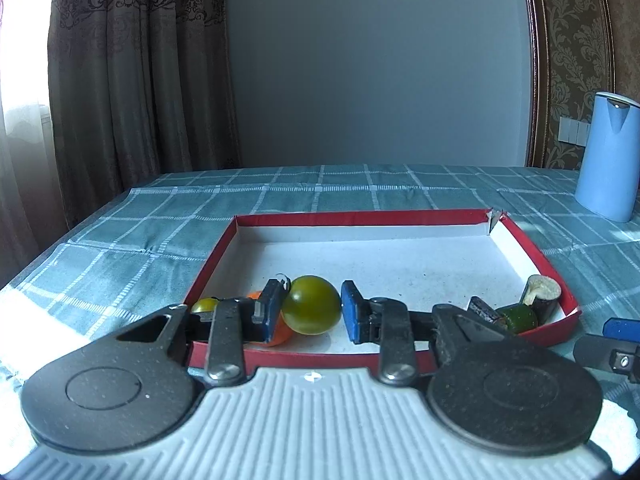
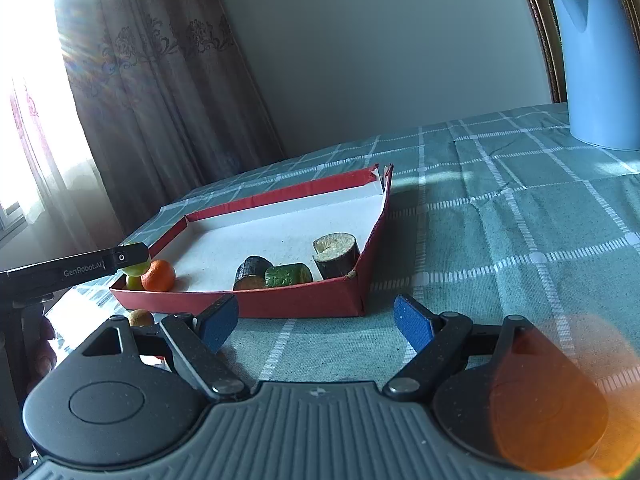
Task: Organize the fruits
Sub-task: 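Lower the green tomato into the red box and open the left gripper, then grasp the red cherry tomato with the right gripper and lift it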
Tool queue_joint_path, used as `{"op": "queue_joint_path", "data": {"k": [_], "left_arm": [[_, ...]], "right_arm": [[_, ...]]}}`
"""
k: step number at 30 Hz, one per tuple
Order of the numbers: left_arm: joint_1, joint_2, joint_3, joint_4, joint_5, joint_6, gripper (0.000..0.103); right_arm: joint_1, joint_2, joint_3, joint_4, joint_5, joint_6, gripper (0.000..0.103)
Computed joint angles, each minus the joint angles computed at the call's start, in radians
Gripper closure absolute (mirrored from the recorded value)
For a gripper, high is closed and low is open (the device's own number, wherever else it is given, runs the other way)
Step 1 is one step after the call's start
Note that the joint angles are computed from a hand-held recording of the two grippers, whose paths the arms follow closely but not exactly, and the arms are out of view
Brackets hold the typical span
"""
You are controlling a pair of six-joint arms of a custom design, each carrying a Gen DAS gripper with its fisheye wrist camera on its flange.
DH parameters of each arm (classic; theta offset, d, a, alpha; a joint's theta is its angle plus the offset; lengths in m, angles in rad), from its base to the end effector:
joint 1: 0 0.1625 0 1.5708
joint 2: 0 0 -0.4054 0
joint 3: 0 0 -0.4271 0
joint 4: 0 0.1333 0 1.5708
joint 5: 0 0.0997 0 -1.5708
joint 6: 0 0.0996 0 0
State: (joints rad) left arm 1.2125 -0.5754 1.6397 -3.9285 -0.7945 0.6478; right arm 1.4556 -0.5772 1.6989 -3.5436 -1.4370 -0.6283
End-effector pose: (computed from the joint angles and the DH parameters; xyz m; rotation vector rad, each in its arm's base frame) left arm -0.0353 -0.6734 0.0861 0.3993 1.9340 -1.2984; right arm 0.0692 -0.6775 0.0089 0.7637 -2.5885 1.2048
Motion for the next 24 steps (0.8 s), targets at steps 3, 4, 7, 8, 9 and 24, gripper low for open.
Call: {"op": "queue_joint_path", "data": {"k": [3, 4, 7, 8, 9, 24], "left_arm": [[0.007, 0.018, -0.026, 0.049, 0.024, -0.009, 0.074], [0.01, 0.025, -0.034, 0.056, 0.027, -0.006, 0.074], [0.017, 0.039, -0.051, 0.084, 0.047, -0.008, 0.073], [0.019, 0.046, -0.057, 0.068, 0.048, 0.005, 0.072], [0.02, 0.046, -0.055, 0.063, 0.044, 0.009, 0.072], [-0.001, -0.021, 0.088, -0.176, -0.015, 0.076, 0.0]], "right_arm": [[0.001, 0.001, 0.0, 0.001, -0.001, -0.002, 0.018], [0.0, 0.001, 0.0, 0.001, 0.0, -0.002, 0.018], [0.0, 0.001, -0.001, 0.002, 0.0, -0.002, 0.018], [0.0, 0.001, -0.001, 0.002, 0.0, -0.002, 0.018], [0.0, 0.001, -0.001, 0.002, 0.0, -0.002, 0.018], [-0.01, -0.003, 0.007, 0.0, 0.04, -0.013, 0.018]]}}
